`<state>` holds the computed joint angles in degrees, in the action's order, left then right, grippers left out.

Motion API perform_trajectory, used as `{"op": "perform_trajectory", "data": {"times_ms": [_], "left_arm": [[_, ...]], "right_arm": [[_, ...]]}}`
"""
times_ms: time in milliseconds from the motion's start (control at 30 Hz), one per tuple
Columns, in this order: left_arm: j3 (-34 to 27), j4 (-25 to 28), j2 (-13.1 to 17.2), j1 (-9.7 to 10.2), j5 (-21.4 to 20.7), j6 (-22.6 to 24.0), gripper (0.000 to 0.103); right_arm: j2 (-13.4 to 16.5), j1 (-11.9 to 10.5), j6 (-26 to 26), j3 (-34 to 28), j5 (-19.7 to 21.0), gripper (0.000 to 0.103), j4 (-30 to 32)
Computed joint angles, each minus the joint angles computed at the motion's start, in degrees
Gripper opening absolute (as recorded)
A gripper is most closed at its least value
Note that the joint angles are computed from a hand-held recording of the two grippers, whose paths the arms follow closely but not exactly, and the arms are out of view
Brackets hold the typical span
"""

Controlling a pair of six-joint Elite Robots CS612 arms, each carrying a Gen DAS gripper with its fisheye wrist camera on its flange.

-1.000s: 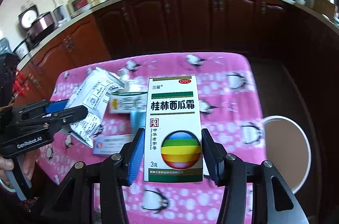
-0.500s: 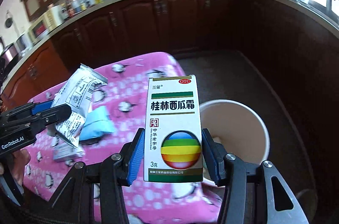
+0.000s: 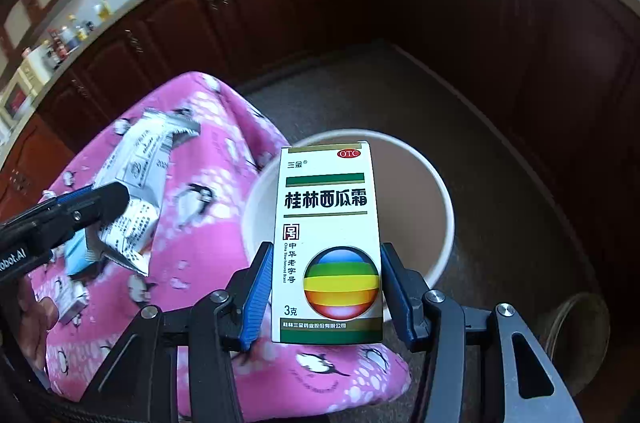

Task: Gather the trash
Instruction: 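Carry the medicine box and foil packet over the white bin with both tools, then open both tools to drop the medicine box and foil packet into the bin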

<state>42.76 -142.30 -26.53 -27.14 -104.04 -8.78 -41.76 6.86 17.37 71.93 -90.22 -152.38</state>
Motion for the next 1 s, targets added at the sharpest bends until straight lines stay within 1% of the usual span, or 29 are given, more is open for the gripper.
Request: {"op": "perform_trajectory", "data": {"times_ms": [267,400,433,467,500,533,567,633,700,767,900,1000], "left_arm": [[-5.3,2.9,3.4,-0.54,0.2,-0.8,0.037],[-6.5,3.3,4.2,-0.52,-0.2,-1.3,0.037],[-6.8,3.3,4.4,-0.52,-0.5,-1.6,0.040],[-7.5,3.7,4.8,-0.46,-1.0,-2.0,0.047],[-7.9,3.9,5.0,-0.41,-1.2,-2.3,0.050],[-8.3,3.9,5.3,-0.35,-1.3,-2.6,0.053],[-9.3,4.3,5.9,-0.44,-1.5,-3.0,0.058],[-10.1,5.1,6.2,-0.43,-1.8,-2.9,0.067],[-10.0,5.0,6.1,-0.31,-2.5,-2.8,0.067],[-8.7,4.3,5.4,-0.22,-2.2,-2.6,0.067],[-4.8,1.6,3.3,0.07,-2.0,-2.4,0.067],[-2.4,-0.3,1.9,0.03,-0.5,-1.7,0.067]], "right_arm": [[1.5,-1.1,2.1,-0.9,0.5,0.050,2.6],[1.9,-1.2,2.9,-1.2,0.4,0.050,3.3],[2.0,-1.3,3.1,-1.2,0.4,0.050,3.3],[2.0,-1.4,3.3,-1.2,0.4,0.050,3.4],[2.2,-1.4,3.5,-1.3,0.3,0.050,3.6],[2.6,-1.3,3.7,-1.9,0.1,0.050,4.0],[3.0,-1.2,3.8,-2.7,-0.7,0.050,5.1],[3.5,-1.1,4.2,-3.7,-1.2,0.054,6.7],[3.9,-1.0,5.2,-4.2,-1.1,0.057,6.2],[3.9,-1.0,6.2,-3.9,-0.8,0.060,5.4],[4.0,-0.8,6.3,-4.2,-0.9,0.060,5.8],[3.6,-0.8,6.1,-3.4,-0.6,0.060,5.3]]}}
